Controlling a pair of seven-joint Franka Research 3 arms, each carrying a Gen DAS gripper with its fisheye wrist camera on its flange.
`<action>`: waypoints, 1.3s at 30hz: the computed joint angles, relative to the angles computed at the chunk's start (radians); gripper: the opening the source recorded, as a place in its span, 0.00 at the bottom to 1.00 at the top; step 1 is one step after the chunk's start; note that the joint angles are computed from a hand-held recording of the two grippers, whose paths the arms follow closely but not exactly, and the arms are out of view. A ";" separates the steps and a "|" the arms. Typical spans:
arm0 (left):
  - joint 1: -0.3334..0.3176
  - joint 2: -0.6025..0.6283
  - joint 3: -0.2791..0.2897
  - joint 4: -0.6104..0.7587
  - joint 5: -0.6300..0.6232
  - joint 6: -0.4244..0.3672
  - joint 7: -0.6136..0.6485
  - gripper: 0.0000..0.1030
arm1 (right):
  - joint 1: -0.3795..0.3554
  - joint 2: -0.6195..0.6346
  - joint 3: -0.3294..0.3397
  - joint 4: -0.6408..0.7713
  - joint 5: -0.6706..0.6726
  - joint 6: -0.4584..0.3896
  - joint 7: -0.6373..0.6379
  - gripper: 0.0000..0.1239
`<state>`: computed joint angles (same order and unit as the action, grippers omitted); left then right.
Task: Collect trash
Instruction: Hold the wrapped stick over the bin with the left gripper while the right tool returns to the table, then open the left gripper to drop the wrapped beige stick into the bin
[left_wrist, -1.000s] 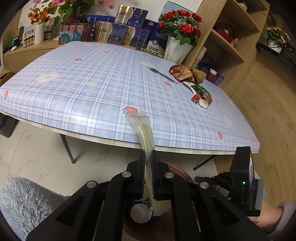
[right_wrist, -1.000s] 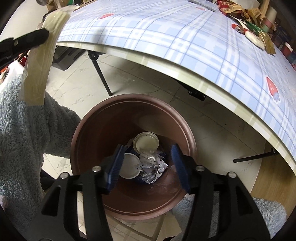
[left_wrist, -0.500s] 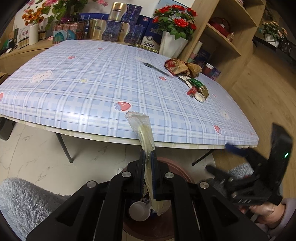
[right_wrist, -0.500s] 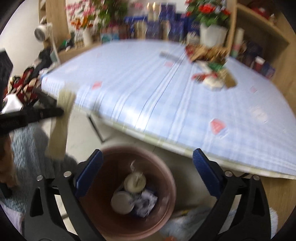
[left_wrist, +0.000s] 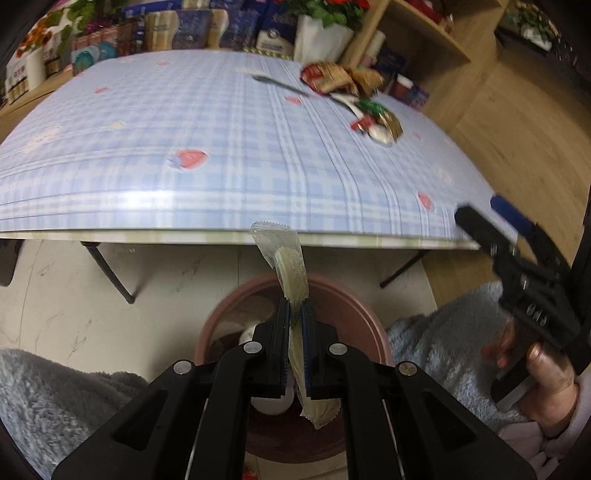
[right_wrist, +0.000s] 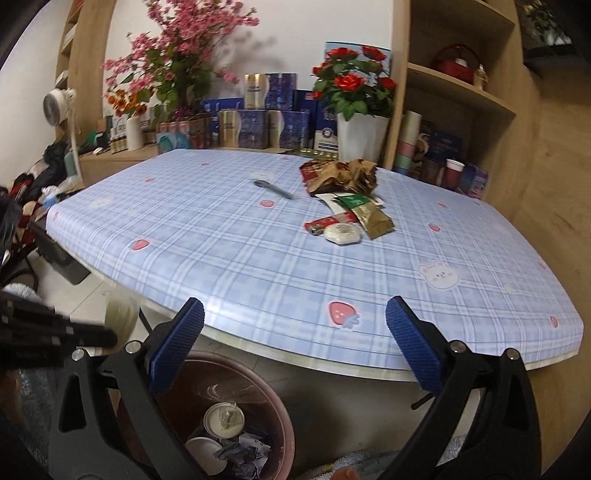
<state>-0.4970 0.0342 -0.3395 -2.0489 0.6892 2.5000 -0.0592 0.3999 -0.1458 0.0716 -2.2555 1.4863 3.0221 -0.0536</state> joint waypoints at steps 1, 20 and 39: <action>-0.002 0.025 -0.003 0.023 -0.026 -0.007 0.037 0.06 | -0.001 0.002 -0.003 0.003 0.012 -0.001 -0.001 0.78; -0.076 0.177 0.058 0.149 -0.183 0.070 0.339 0.80 | -0.075 0.027 -0.023 0.023 0.023 -0.071 0.130 0.78; -0.051 -0.023 -0.017 0.062 0.257 -0.352 -0.220 0.94 | -0.044 0.039 -0.010 0.006 -0.091 -0.027 0.182 0.78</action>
